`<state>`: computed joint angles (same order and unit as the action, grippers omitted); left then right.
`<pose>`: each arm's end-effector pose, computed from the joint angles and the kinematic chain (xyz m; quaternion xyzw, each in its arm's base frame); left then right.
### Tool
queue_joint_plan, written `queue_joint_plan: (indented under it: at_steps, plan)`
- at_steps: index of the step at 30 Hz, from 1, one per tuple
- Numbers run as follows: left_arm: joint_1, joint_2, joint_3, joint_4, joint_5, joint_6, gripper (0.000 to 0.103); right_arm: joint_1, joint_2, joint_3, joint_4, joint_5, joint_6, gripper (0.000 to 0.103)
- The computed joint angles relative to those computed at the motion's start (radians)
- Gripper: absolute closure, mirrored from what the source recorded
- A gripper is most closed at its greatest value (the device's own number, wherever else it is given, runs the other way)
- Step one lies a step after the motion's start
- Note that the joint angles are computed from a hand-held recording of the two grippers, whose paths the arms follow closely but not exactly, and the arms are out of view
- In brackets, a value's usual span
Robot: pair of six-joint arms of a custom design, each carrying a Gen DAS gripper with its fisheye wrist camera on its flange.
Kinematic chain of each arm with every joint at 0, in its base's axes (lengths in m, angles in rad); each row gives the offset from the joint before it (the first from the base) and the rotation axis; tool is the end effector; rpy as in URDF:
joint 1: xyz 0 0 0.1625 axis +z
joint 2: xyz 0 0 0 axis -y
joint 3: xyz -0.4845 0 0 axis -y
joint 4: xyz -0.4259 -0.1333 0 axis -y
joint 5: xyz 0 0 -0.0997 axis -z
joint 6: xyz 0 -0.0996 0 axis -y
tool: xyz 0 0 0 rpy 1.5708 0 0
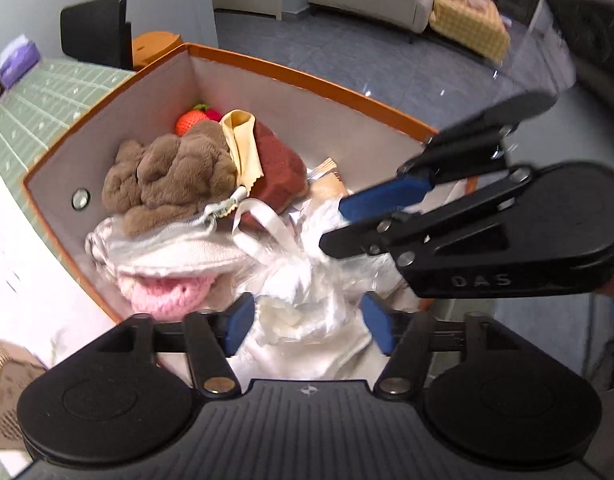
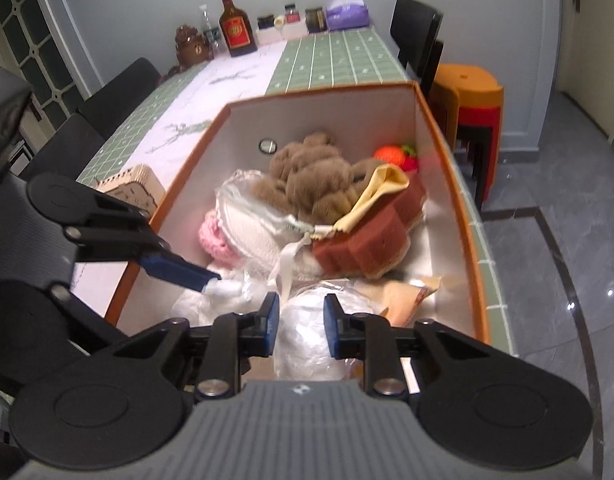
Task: Organize soft objects
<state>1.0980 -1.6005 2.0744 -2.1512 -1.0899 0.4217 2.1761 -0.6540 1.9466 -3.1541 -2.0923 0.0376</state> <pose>-0.0557 -0.5029 0.3752 0.4080 0.8799 -0.0578 0.2364 0.4226 -0.4637 -0.0064 0.2319 -0.9282 0.2134 0.1978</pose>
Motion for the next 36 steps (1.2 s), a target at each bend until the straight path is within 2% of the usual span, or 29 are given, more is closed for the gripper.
queue_joint_plan:
  at_steps: [3,9,14,19,23,27,28,29,31,33,35,36]
  plan:
    - [0.003,-0.037,0.01,-0.008,-0.036,-0.003,0.024,-0.004,0.006,-0.012,0.038,0.005,-0.002,0.08]
    - [-0.008,-0.108,0.037,-0.024,-0.043,-0.026,0.024,-0.013,0.017,-0.039,0.105,0.009,0.032,0.08]
    - [-0.021,-0.164,0.052,-0.053,-0.053,-0.035,0.024,0.016,0.01,-0.056,0.123,-0.012,0.026,0.08]
    - [-0.066,-0.261,0.1,-0.165,-0.031,-0.055,0.024,0.085,0.007,-0.06,0.005,-0.088,-0.044,0.079]
    - [-0.095,-0.336,0.16,-0.344,-0.029,-0.051,0.024,0.146,0.022,-0.044,-0.175,-0.121,-0.109,0.059]
    - [-0.138,-0.402,0.233,-0.532,0.026,-0.063,0.025,0.203,0.052,-0.032,-0.342,-0.148,-0.173,0.048]
    - [-0.142,-0.414,0.248,-0.563,0.041,-0.075,0.025,0.218,0.065,-0.035,-0.376,-0.163,-0.194,0.041]
    - [-0.151,-0.425,0.264,-0.589,0.073,-0.088,0.025,0.23,0.079,-0.035,-0.414,-0.177,-0.213,0.04]
    - [-0.195,-0.445,0.326,-0.699,0.197,-0.082,0.025,0.254,0.114,-0.04,-0.484,-0.215,-0.242,0.04]
    - [-0.239,-0.463,0.391,-0.838,0.288,-0.027,0.025,0.272,0.148,-0.045,-0.543,-0.231,-0.259,0.038]
    - [-0.282,-0.475,0.448,-0.956,0.372,0.013,0.024,0.286,0.181,-0.051,-0.582,-0.241,-0.246,0.033]
    - [-0.299,-0.479,0.474,-1.01,0.404,0.034,0.02,0.289,0.193,-0.051,-0.594,-0.237,-0.225,0.033]
